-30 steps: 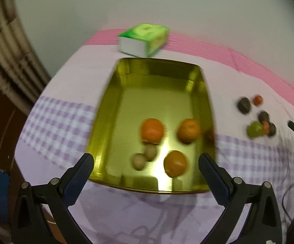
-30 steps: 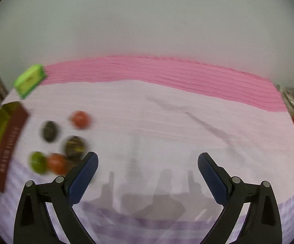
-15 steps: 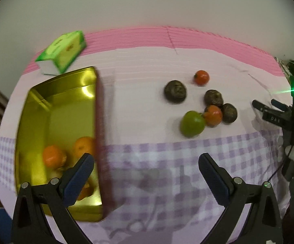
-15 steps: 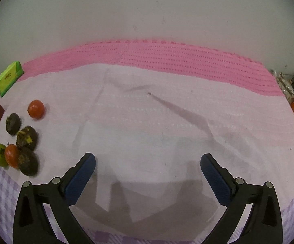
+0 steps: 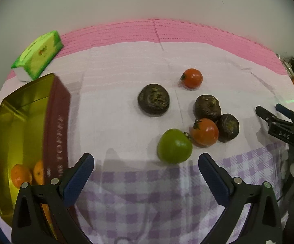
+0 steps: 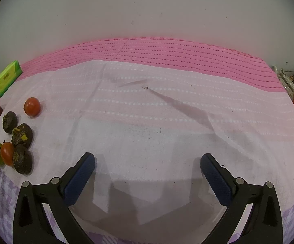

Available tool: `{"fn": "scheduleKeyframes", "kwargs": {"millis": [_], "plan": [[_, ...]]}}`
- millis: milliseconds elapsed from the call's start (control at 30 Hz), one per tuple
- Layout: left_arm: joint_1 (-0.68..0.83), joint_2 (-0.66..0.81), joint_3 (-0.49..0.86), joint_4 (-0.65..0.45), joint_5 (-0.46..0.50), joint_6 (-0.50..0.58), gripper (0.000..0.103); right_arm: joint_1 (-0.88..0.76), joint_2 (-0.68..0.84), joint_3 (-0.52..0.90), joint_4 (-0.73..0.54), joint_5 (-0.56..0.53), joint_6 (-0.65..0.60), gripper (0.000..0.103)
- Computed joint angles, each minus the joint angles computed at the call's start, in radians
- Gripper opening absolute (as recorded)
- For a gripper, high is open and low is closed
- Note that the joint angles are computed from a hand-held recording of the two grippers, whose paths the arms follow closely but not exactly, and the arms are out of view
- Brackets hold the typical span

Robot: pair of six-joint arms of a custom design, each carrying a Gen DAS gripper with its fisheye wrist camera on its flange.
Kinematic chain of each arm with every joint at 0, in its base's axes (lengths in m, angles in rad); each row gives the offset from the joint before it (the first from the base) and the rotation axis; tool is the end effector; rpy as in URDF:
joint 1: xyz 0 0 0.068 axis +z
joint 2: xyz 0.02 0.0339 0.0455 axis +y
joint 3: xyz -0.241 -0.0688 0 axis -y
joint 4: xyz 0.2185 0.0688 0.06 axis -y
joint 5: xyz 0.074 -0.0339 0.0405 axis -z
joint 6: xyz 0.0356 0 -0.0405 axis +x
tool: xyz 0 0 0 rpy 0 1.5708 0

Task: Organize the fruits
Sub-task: 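Move the left tool to the green tomato and close on it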

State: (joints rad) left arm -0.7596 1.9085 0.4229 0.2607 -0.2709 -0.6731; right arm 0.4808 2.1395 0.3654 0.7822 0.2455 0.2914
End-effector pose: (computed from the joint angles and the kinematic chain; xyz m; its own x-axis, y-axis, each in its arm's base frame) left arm 0.1624 -0.1411 0.0264 -0.9060 0.0320 -0.4220 0.0421 0.9990 -0.0145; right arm 0.2024 0.0958 -0.0004 -0.8059 -0.1061 -0.5825 -0.1036 0.9939 -0.0377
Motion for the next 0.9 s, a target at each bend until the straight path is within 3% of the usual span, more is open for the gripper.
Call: {"fn": "scheduleKeyframes", "kwargs": {"millis": [367,900], "plan": [[0.016,0.086,0.088,-0.002,0.001,0.029,0.09,-0.009,-0.013,-0.002,-0.008,-0.006,-0.007,0.103],[0.023,0.132,0.095,0.043,0.037,0.055,0.039,-0.009,-0.009,-0.002,-0.003,-0.005,-0.007,0.103]]}}
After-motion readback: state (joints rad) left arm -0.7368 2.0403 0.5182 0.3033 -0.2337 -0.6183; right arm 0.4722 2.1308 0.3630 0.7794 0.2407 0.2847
